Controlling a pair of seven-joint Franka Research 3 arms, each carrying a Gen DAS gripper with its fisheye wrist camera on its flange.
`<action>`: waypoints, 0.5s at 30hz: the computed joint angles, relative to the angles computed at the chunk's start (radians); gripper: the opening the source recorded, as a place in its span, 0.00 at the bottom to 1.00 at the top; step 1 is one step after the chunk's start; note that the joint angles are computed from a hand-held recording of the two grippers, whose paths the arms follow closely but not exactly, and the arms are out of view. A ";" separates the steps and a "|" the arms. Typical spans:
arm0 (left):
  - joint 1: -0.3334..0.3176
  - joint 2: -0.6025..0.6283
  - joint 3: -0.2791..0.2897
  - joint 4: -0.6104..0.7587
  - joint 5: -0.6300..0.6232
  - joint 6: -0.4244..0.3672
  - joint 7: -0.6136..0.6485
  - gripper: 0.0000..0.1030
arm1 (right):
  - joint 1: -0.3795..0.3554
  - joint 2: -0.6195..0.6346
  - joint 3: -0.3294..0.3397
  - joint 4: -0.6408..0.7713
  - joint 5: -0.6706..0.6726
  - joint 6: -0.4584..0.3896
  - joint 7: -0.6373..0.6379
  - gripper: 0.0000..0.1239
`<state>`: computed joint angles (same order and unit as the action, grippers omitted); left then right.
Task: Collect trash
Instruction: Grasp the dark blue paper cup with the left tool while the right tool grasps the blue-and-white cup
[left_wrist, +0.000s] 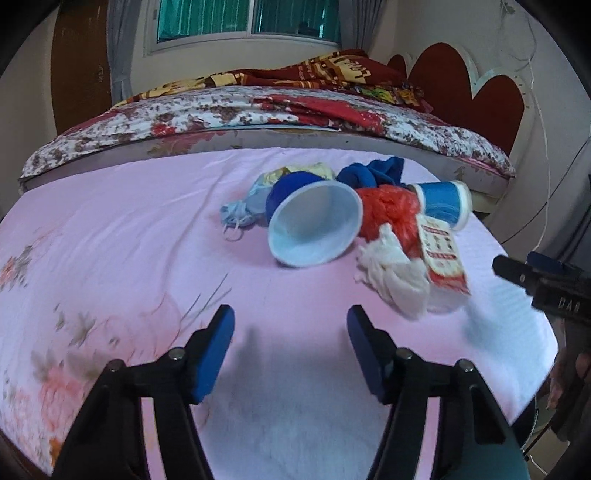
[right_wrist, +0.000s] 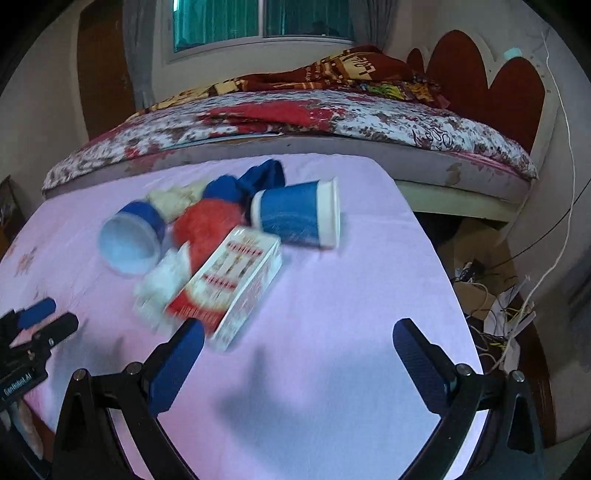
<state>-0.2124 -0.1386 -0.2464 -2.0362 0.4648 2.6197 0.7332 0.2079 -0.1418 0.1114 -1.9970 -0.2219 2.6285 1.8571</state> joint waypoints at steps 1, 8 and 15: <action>0.001 0.021 0.002 0.019 -0.004 -0.001 0.006 0.59 | -0.002 0.027 -0.006 0.027 0.008 -0.001 -0.008 0.83; 0.002 0.144 0.023 0.145 -0.020 -0.016 0.033 0.48 | 0.016 0.186 -0.051 0.197 0.077 0.012 -0.109 0.83; -0.008 0.241 0.040 0.257 -0.023 -0.051 0.058 0.44 | 0.021 0.354 -0.074 0.403 0.236 -0.045 -0.255 0.66</action>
